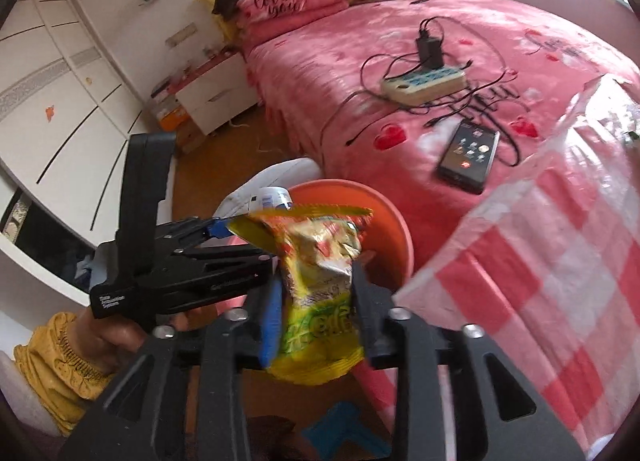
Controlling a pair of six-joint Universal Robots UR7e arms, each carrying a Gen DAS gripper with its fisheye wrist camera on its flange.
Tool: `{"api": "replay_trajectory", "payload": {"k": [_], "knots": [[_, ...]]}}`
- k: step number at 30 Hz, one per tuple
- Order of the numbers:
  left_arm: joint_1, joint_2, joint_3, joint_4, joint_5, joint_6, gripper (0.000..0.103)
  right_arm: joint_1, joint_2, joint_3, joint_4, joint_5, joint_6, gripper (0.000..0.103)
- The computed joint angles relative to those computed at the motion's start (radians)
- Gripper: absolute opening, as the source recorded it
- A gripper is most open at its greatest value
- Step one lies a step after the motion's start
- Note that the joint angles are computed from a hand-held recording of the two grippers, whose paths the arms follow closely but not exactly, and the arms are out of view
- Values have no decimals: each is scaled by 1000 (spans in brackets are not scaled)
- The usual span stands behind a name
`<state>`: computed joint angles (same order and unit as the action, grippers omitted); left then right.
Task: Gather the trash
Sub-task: 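Open both grippers to drop the carton and snack bag into the bucket, then move both grippers back to the trash on the checked sheet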
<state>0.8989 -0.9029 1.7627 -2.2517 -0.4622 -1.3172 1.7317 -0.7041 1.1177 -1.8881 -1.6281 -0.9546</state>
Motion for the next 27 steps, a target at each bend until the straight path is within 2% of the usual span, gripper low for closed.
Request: {"api": "replay_trajectory", "payload": {"k": [2,5,7,14,18,27], "knots": [[6,-5,-3,61,-1,-54,68,-3,-12,23,-47,6,-7,66],[7,-8,3,59,1,-57,72,-12,-33,42,-83,32,-14,74],[5,-3,-11,103,13,-72,72,-18,-49,61,-128,46,-14,81],[-8,18,-48,144,40,-61,75,-46,-97,97,-221,99,3,89],[-19,37,-77,167,56,-45,76,-63,-116,110,-265,109,8,89],[-36,92,-149,126,68,71,76,-101,-130,100,-293,127,59,89]]}}
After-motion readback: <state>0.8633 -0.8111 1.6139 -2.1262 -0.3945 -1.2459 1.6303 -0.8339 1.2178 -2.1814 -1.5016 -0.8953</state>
